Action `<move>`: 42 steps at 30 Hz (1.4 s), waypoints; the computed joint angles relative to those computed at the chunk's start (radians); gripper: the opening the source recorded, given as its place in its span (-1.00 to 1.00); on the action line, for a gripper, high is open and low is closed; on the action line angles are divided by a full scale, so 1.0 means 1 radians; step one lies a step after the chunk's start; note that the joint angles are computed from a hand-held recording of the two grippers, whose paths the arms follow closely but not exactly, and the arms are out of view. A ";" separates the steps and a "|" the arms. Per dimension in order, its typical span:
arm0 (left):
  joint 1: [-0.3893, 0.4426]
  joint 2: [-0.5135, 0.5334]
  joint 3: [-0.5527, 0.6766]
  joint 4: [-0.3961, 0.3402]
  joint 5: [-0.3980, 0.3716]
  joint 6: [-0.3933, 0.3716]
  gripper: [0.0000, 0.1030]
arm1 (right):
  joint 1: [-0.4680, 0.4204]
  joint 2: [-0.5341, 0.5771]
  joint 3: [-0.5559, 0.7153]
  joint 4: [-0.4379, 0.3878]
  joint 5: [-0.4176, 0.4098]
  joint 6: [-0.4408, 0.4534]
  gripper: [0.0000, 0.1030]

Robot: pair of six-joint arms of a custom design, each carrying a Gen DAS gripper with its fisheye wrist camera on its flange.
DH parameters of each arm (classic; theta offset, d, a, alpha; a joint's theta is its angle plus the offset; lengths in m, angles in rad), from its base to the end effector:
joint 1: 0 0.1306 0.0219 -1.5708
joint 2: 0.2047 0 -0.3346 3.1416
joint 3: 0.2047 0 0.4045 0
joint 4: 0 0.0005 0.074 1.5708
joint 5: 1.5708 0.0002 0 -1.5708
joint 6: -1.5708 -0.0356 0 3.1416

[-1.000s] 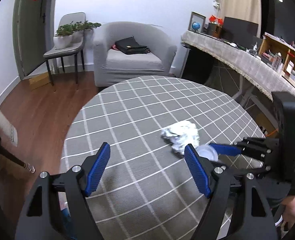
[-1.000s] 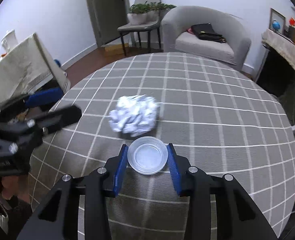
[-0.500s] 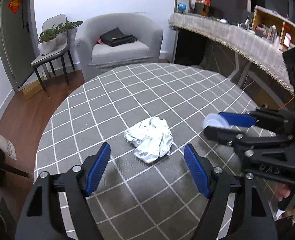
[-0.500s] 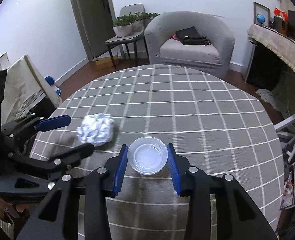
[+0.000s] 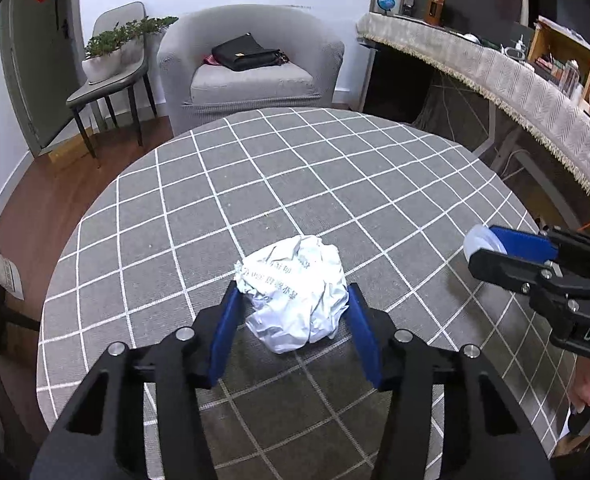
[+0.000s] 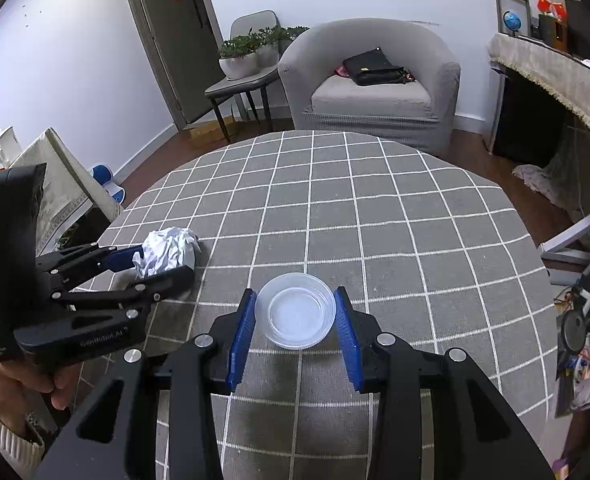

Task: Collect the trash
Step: 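Carry the foil ball and clear lid over the teal bin with both tools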

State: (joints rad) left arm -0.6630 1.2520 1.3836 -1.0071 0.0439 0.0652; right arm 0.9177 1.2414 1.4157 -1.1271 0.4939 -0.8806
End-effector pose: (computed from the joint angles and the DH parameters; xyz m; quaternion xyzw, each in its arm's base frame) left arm 0.3572 -0.2816 0.4318 0.2839 0.8961 -0.1406 0.3109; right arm 0.2809 0.3385 0.4468 0.0572 0.9250 0.0859 0.3658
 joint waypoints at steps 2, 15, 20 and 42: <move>0.000 -0.008 -0.006 -0.002 0.004 0.003 0.06 | 0.008 0.000 0.003 -0.011 0.006 -0.007 -0.23; 0.011 -0.110 -0.091 -0.013 0.030 0.009 0.06 | 0.078 0.045 0.066 -0.034 0.066 -0.056 -0.23; 0.025 -0.183 -0.146 -0.020 0.034 0.014 0.06 | 0.119 0.086 0.101 -0.045 0.075 -0.071 -0.23; 0.239 -0.476 -0.323 -0.108 0.088 -0.052 0.07 | 0.258 0.362 0.399 -0.040 0.095 -0.058 -0.23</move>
